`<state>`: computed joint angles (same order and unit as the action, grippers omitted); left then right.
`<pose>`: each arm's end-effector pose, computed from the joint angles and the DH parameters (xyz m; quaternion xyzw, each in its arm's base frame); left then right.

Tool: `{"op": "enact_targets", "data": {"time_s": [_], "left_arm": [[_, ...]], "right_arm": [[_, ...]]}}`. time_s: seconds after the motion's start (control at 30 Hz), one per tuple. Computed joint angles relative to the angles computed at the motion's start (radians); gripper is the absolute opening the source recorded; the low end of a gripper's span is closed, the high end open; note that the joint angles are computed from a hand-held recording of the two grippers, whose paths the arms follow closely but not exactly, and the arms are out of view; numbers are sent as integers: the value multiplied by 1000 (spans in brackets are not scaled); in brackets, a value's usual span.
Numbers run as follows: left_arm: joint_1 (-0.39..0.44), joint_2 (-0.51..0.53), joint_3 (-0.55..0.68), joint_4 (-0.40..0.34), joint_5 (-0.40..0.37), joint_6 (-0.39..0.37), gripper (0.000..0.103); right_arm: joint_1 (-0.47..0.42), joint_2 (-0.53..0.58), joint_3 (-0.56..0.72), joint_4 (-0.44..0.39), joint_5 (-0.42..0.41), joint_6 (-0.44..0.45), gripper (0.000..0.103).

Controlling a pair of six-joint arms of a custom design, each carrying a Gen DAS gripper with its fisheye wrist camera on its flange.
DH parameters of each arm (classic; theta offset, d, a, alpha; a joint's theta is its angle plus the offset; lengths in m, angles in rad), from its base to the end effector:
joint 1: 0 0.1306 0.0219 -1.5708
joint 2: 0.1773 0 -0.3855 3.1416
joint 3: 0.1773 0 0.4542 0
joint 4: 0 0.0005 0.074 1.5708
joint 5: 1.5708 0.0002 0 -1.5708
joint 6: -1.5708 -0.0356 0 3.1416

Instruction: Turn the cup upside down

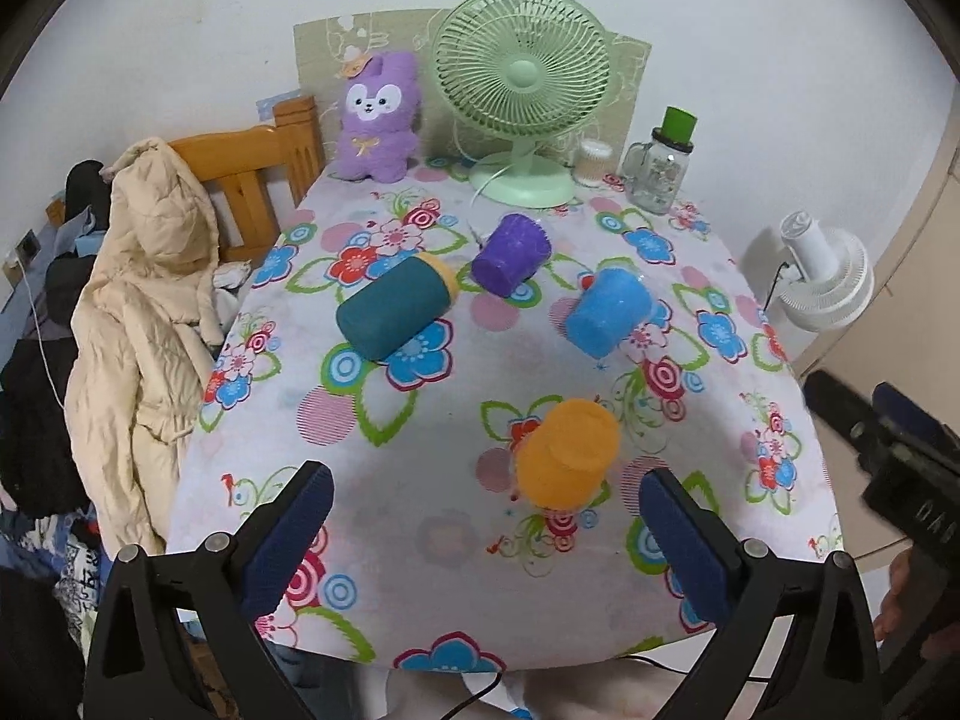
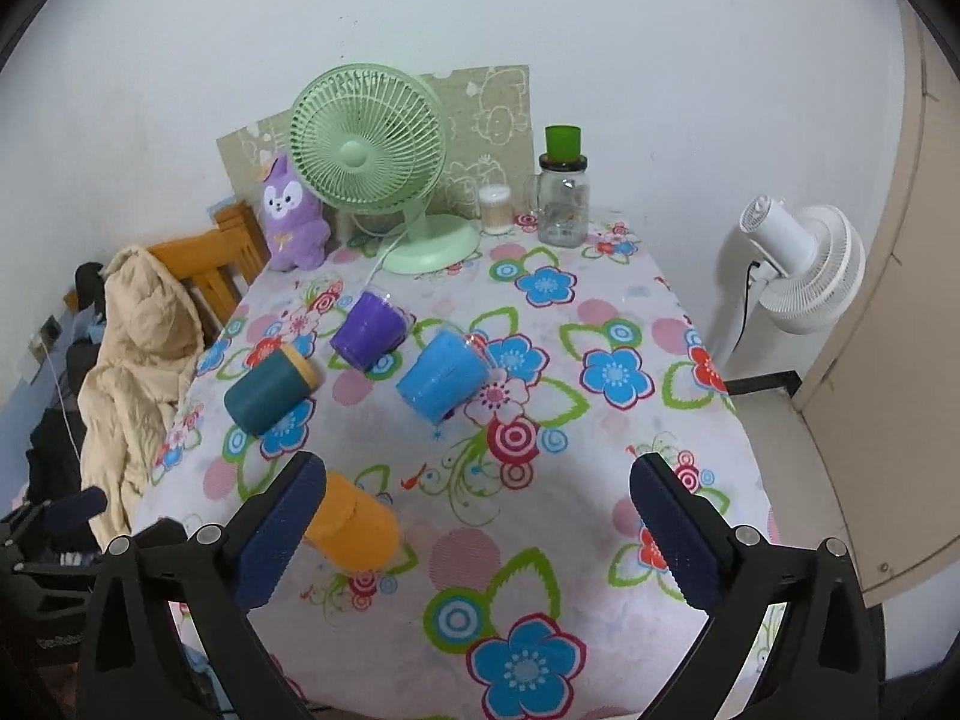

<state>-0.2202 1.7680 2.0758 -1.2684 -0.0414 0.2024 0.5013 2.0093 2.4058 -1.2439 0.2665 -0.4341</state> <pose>0.6427 -0.1429 0.5371 0.0023 0.9536 -0.0437 0.2978 0.6494 0.3446 0.5394 0.0159 0.9281 0.0472 0.3691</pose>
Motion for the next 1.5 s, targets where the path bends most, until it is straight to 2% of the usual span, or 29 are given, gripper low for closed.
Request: {"op": "enact_targets", "data": {"time_s": [0.17, 0.3, 0.53, 1.0, 1.5], "left_arm": [[-3, 2, -2, -2, 0, 9, 103], [-6, -5, -12, 6, -13, 9, 103], [-4, -14, -25, 7, 2, 28, 103], [1, -24, -32, 34, -22, 10, 103], [0, -13, -18, 29, -30, 6, 103]], "right_arm": [[14, -4, -8, -23, 15, 22, 103], [28, 21, 34, -94, 51, 21, 103], [42, 14, 29, -101, 97, 35, 103], [46, 21, 43, -107, 85, 18, 103], [44, 27, 48, -108, 81, 17, 103]]}}
